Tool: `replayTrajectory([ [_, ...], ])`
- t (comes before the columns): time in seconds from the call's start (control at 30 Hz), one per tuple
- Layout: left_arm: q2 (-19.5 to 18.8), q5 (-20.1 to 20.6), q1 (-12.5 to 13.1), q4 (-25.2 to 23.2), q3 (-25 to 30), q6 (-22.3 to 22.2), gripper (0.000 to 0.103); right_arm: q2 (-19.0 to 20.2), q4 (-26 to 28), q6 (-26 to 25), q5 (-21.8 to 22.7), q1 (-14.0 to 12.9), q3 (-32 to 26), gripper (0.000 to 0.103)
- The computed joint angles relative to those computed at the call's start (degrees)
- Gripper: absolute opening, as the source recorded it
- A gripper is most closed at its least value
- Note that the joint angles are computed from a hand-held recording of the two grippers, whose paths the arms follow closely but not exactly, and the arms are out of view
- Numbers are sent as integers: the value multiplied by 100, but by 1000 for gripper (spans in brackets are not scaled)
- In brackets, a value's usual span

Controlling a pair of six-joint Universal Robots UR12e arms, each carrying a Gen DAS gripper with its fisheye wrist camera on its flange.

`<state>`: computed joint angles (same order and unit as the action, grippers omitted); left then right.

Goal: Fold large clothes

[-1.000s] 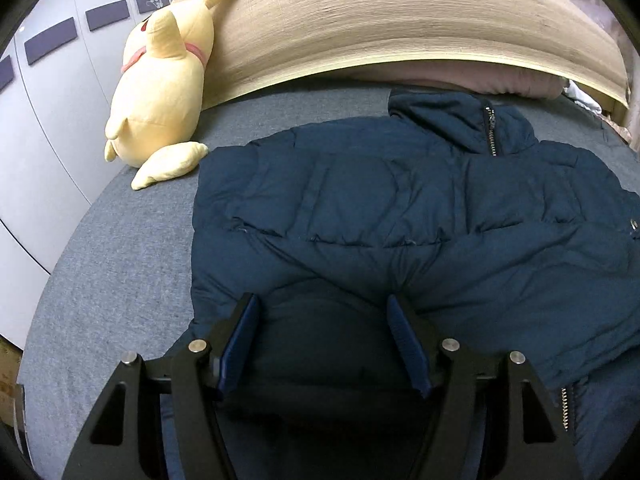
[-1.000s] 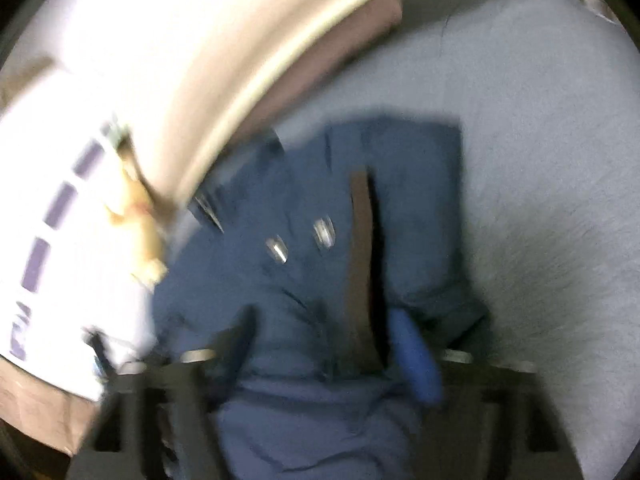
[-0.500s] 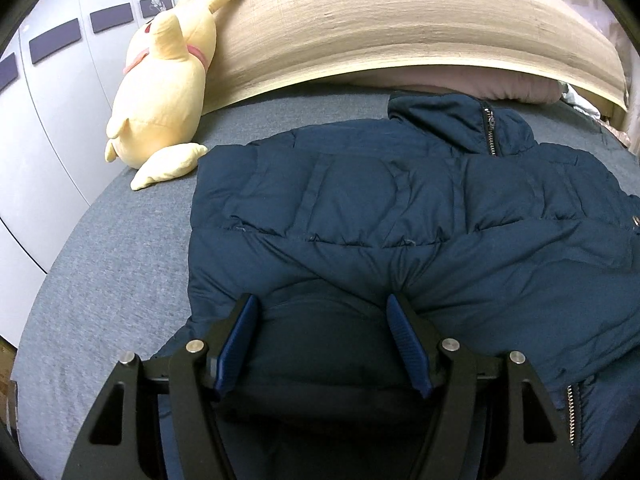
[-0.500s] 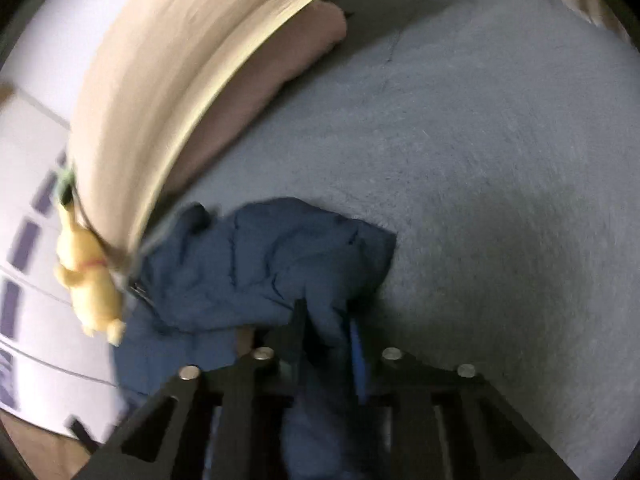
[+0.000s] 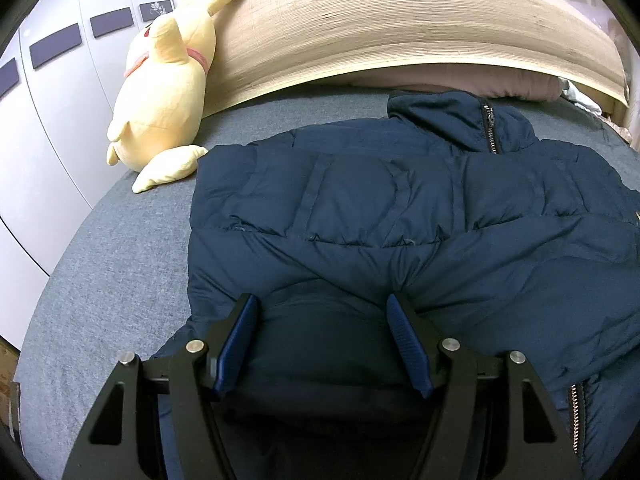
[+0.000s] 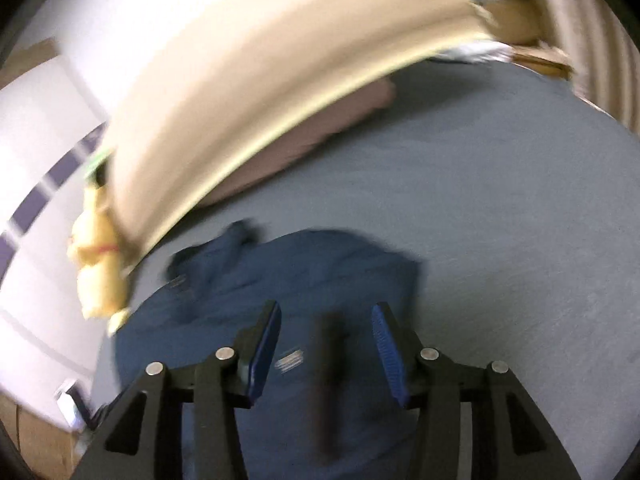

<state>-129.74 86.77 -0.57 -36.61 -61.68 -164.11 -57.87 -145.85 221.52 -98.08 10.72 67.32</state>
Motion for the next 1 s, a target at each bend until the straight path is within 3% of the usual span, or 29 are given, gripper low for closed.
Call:
replayTrajectory([
  [0.1, -1, -18, 5, -6, 3, -7, 68, 171, 233, -554, 199, 206, -277, 54],
  [0.17, -1, -18, 5, -6, 3, -7, 68, 343, 754, -926, 173, 293, -536, 54],
  [0.27, 3, -57, 12, -1, -6, -17, 68, 467, 1437, -835, 138, 264, -599, 54],
  [0.33, 3, -89, 20, -12, -5, -33, 68, 469, 1275, -816, 180, 244, -514, 52],
  [0.47, 1, -101, 24, -18, -3, -44, 68, 601, 1646, -836, 5, 315, -795, 52],
  [0.77, 8, -260, 56, -59, -4, -123, 69, 605, 1742, -760, 90, 261, -825, 53],
  [0.87, 36, -539, 134, -403, 108, 15, 69, 617, 1956, -719, 171, 240, -935, 55],
  [0.93, 111, -678, 195, -549, 129, -35, 70, 596, 2073, -660, 248, 230, -1016, 70],
  [1.0, 234, -870, 248, -118, -40, -162, 71, 525, 1732, -629, -42, 293, -987, 75],
])
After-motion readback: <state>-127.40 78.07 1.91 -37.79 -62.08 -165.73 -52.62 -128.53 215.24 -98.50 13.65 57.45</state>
